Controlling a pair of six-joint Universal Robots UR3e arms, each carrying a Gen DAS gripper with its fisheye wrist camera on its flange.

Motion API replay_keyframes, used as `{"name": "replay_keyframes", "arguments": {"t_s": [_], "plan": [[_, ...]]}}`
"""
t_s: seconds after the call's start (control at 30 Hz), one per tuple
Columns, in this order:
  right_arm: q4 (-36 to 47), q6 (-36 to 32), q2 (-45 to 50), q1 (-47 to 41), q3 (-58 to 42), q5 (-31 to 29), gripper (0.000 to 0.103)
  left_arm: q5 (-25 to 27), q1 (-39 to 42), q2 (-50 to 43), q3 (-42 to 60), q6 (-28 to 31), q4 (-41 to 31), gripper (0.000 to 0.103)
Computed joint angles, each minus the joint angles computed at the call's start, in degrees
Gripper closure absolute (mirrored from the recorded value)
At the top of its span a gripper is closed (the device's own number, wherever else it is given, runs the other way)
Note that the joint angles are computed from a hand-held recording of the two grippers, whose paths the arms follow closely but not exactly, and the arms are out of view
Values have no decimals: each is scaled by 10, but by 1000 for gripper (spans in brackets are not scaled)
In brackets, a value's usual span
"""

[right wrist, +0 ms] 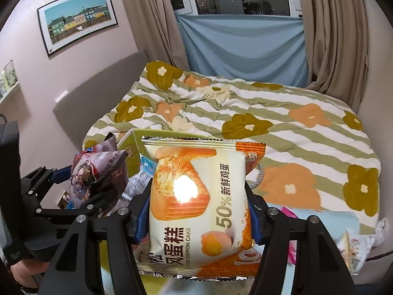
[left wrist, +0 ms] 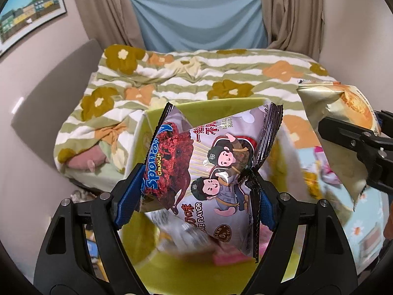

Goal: Organize snacks
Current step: 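Lift both held snacks and carry them toward the yellow box, then open the left tool over the box while the right tool releases the orange cake pack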

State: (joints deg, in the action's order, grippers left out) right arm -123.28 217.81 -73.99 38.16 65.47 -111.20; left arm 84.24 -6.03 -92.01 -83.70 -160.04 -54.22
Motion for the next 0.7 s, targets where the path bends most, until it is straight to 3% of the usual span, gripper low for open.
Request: {"name": "replay_keyframes", "arguments": {"t_s": [0.17,0.2,0.27,0.3,0.7], "plan": [[58,17,120,-14,-149,4,45,-27,28,-118,95,45,-1,21],[66,21,133,-16,-165,4,45,-34,31,-137,112,49,-5,18],[84,33,160,-18,-200,4,45,-54,41,-167,141,59,-13,2],[94,38,171,-20,-217,5,45,-56,44,-172,139,62,-4,0],[182,64,246,-36,-334,18,45,-106,90,-69,-6,101,2,0]]}}
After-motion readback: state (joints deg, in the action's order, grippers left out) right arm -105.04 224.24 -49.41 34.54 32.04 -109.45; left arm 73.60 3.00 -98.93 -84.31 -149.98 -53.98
